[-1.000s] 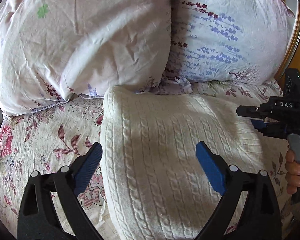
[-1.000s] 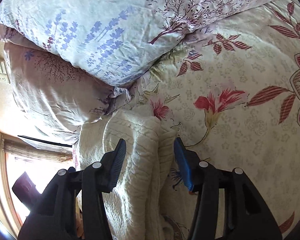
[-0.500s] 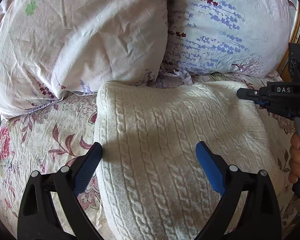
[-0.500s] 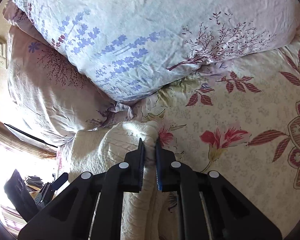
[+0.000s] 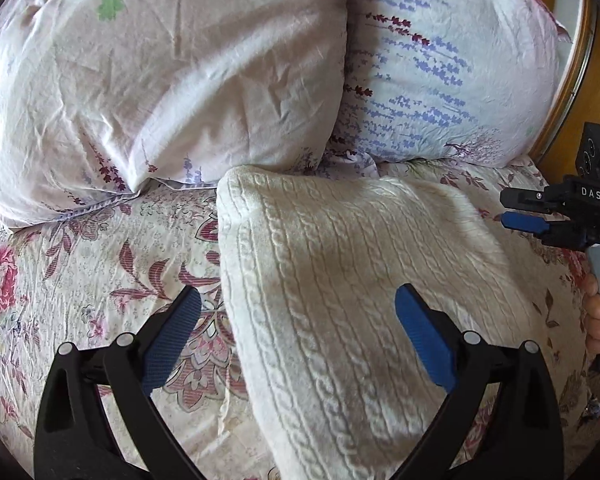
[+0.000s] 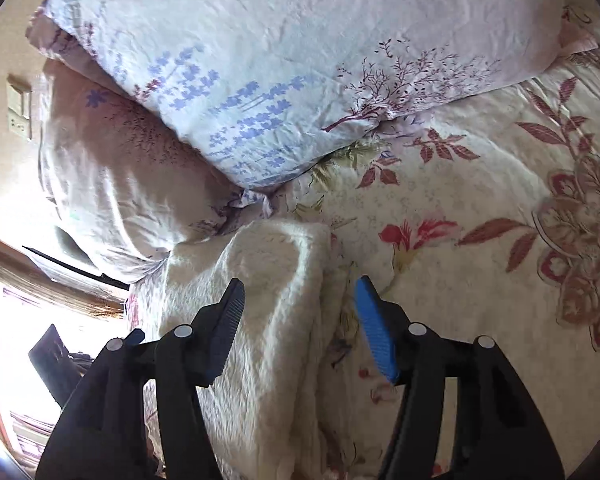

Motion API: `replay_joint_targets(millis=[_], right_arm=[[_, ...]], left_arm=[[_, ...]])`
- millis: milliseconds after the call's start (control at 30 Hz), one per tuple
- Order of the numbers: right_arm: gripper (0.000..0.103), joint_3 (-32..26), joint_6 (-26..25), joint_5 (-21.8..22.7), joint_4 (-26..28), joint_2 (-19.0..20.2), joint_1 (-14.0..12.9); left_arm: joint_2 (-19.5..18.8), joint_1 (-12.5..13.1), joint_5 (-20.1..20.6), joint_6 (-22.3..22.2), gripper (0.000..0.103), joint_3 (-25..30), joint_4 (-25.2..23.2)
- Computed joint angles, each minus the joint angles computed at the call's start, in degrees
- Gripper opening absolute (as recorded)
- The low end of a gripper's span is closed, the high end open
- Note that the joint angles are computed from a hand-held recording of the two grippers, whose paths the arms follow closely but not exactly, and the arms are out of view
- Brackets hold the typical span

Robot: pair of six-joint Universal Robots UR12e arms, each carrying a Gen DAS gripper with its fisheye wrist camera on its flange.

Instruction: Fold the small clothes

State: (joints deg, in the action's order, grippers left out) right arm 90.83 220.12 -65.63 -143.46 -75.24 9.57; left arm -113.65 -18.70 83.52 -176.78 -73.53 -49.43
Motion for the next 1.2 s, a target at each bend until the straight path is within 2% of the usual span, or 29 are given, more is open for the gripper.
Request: replay_joint_targets(millis=[67,133,200,300,333,367,433,500,600,667,767,800,867,933,1067,1133,1200], right_arm=[[0.06,2.05,-0.35,1.36,-0.09,-1.83,0.22],[0.06,3.37,-1.04,1.03,0.57,-3.13,0.92],[0.058,4.16,-0.91,1.17,0.15,-3.52,1.56],[0.04,2.55,-2.22,0.29,3.95,-2.52,3.07],[0.023,1.79,-2.96,-0.57,5.89,-1.94,3.67],[0.018,1.07,-3.64,-2.33,7.83,-1.68,4.27],[0.017,0.0,-3.66,-7.41,10.33,-1.35,5.47],[0.017,-0.18,-1.41,-9.6,10.82,-1.08,5.96],[0.02,-0.58,-0.8,-11.99,12.05,-0.88,6.51],[0.023,0.36,-0.09,-12.69,9.64,-2.21,6.82],[0.027,2.34,-3.48,-18.6,4.02,-4.73,8.91],[0.027,3.11,-5.2,-19.85,2.03,-5.4,9.67],[0.027,3.07,-8.49,-21.63,1.63,-5.43,11.07],[0.027,1.73,-10.72,-23.33,4.48,-4.19,12.25],[0.028,0.25,-9.83,-25.46,12.34,-2.49,13.25],[0.028,1.45,-9.02,-27.29,10.41,-2.65,13.88],[0.029,1.23,-8.28,-28.77,10.89,-2.59,14.44]], left_arm=[[2.02,0.36,-0.54,1.16,0.098,-2.9,1.68],[3.35,0.1,0.77,2.19,0.098,-5.08,3.0],[3.66,-0.31,2.24,2.25,0.098,-5.78,2.22],[3.23,-0.89,4.02,2.37,0.097,-5.5,-0.07],[3.14,-1.09,5.3,2.76,0.097,-5.54,-0.66],[2.85,-1.28,6.3,2.94,0.096,-5.35,-1.5],[2.32,-0.88,5.34,1.31,0.094,-4.89,-3.83],[1.81,-0.14,3.06,-1.6,0.095,-4.49,-5.61],[1.86,0.35,1.36,-3.04,0.095,-4.84,-5.26],[3.5,0.54,0.84,-2.82,0.093,-6.36,-2.89],[6.27,0.48,3.16,-1.69,0.094,-9.62,2.2],[6.65,0.35,4.85,-1.56,0.094,-10.22,2.86],[6.48,0.01,7.8,-2.16,0.093,-10.26,2.01],[5.93,0.07,8.17,-3.59,0.093,-9.83,0.49],[5.59,-0.13,9.33,-4.81,0.094,-9.92,0.18],[5.62,0.28,8.45,-5.32,0.095,-10.25,-0.04],[5.55,1.1,5.88,-7.01,0.097,-10.47,-0.58]])
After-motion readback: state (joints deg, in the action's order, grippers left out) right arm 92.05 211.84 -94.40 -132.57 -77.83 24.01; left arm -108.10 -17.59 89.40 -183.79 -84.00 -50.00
